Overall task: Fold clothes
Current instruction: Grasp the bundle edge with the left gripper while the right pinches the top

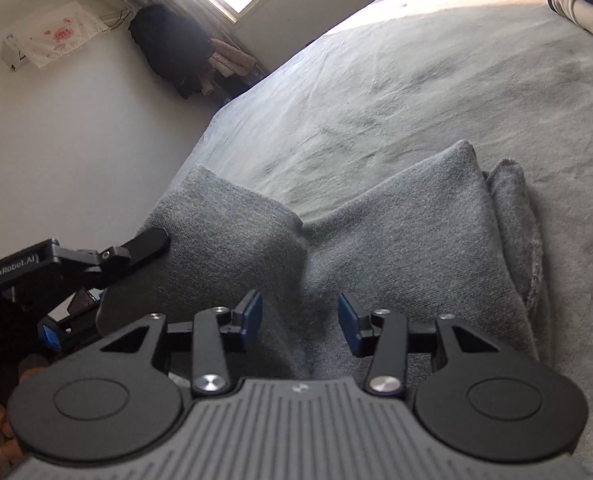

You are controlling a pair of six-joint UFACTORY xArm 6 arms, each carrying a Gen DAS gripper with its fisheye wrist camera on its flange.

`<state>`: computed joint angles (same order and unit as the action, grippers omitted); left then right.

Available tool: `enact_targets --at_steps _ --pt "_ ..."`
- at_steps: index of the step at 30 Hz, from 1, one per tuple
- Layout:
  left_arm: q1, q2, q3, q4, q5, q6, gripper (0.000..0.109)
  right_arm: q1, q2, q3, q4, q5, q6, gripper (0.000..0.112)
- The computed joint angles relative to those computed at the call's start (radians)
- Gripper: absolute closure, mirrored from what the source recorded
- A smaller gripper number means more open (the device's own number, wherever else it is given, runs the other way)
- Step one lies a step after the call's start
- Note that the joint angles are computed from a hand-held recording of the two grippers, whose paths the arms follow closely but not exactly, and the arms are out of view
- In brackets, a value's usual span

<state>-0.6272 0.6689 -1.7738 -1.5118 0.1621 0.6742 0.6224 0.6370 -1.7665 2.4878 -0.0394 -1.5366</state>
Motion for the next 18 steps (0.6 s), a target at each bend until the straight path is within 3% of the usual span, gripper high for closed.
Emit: enact_targets --at_steps 6,11,15,18 --pt "-0.036 0.084 -0.086 0.21 0.042 -0.188 0.095 -0.101 -0.173 0.265 0.366 0.222 -0.184 0.061" --pt "-0.042 0.158 -0.157 0.342 0.137 -0.319 0.095 -0.138 -0.241 0.443 0.465 0.39 -0.134 0.059" --pt "-0.022 0.169 -0.171 0.235 0.276 -0.253 0.095 -0.148 -0.258 0.529 0.496 0.491 -0.067 0.059" --pt "-0.015 0.139 -0.137 0.168 0.292 -0.156 0.093 -0.148 -0.269 0.545 0.463 0.506 -0.025 0.058"
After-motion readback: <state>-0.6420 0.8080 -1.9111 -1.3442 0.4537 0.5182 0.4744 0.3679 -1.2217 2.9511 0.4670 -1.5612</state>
